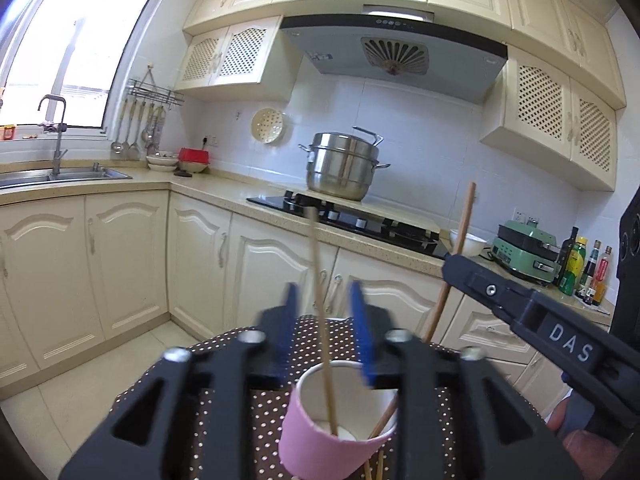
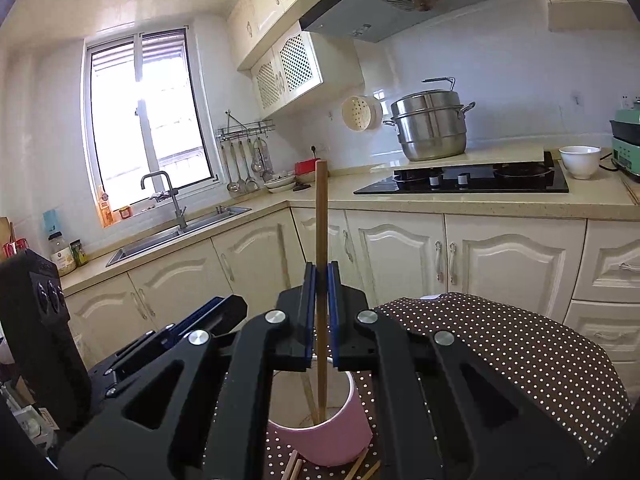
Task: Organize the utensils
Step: 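Open both tools to drop the chopsticks into the pink cup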
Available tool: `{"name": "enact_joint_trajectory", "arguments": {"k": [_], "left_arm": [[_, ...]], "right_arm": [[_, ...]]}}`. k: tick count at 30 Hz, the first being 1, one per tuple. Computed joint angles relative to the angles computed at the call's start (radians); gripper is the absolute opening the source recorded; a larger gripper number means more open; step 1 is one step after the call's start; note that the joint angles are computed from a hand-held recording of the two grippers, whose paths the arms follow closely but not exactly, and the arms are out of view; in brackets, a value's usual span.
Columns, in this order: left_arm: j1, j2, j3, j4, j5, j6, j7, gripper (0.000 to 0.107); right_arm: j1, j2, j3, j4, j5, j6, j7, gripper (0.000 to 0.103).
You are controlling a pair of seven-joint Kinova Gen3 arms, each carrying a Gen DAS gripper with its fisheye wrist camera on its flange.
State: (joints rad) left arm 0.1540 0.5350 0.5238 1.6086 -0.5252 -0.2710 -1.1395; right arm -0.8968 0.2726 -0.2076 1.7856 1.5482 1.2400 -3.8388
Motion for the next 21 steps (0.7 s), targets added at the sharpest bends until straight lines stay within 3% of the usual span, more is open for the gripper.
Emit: {"name": "enact_joint_trajectory", "arguments": {"k": [2, 10, 12, 14, 15, 21], "left_arm": [[-0.009, -0.024, -0.007, 0.027, 0.010, -0.008, 0.008, 0.044], [-0.018, -0.099, -0.011, 0.063, 0.060, 0.098, -0.033, 0.055], [-0.057, -0.113, 0.029, 0.078, 0.061, 0.119, -0.050, 0.057], [-0.102, -0.119, 0.085, 0.081, 0.060, 0.157, -0.068, 0.058], [-0.131, -0.120, 0.121, 0.079, 0.059, 0.181, -0.077, 0.058], [-0.310, -0.109, 0.336, 0.094, 0.086, 0.315, -0.166, 0.059]], "right_arm": [[-0.005, 0.001, -0.003, -0.003, -0.009, 0.008, 0.004, 0.007], [-0.035, 0.013, -0.001, -0.034, -0.068, 0.053, 0.023, 0.007], [-0.044, 0.014, -0.001, -0.041, -0.086, 0.068, 0.027, 0.013], [-0.059, 0.016, 0.000, -0.043, -0.095, 0.096, 0.017, 0.045], [-0.069, 0.018, 0.000, -0.044, -0.096, 0.113, 0.012, 0.051], [-0.106, 0.008, -0.015, -0.039, -0.135, 0.171, -0.004, 0.051]]}}
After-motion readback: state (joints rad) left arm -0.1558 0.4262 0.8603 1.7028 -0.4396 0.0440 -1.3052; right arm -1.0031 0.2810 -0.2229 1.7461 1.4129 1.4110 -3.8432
